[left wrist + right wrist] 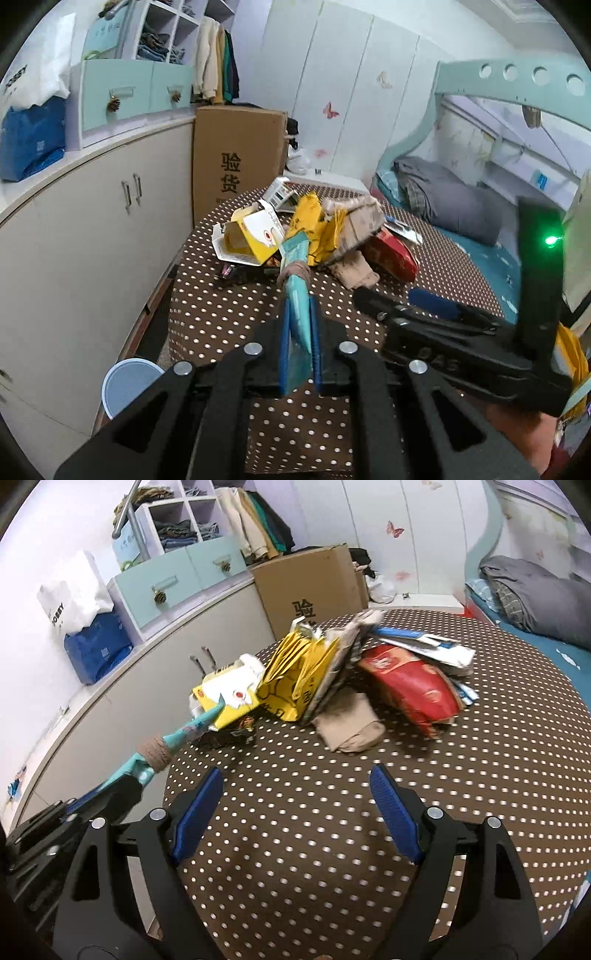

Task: Collect trash
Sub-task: 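Grasp the yellow-and-white box with the right gripper while the left holds the teal stick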

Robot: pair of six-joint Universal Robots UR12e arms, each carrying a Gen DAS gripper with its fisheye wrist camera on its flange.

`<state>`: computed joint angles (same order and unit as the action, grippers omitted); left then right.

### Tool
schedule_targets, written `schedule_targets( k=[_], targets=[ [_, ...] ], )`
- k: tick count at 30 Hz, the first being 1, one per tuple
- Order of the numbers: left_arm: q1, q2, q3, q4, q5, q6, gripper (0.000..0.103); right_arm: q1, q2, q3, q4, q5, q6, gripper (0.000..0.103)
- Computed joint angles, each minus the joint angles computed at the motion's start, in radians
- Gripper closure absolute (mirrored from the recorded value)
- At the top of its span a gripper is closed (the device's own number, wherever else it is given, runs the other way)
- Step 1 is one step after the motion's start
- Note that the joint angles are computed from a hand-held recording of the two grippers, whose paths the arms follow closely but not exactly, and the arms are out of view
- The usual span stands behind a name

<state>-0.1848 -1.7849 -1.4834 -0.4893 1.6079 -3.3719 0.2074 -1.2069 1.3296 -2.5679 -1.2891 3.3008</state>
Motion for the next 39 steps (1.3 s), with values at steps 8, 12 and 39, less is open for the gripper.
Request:
schedule_targets(
  k=[8,12,39],
  targets=[
    [-0.008,-0.023,0.016,0.057,0.184,-0.014,0.094,0.018,0.039,-0.054,0.025,0.008,0.015,0.022],
    [0.016,-0.034,0.03,0.048,0.204,-0.047,0.094,0.035,0.073,-0.11,0.043,0.01,0.004,0.022],
    [0.141,-0.123,0.121,-0.092,0.149,-0.122,0.094,0.155,0.382,-0.611,0.363,-0.311,-0.052,0.066]
  ],
)
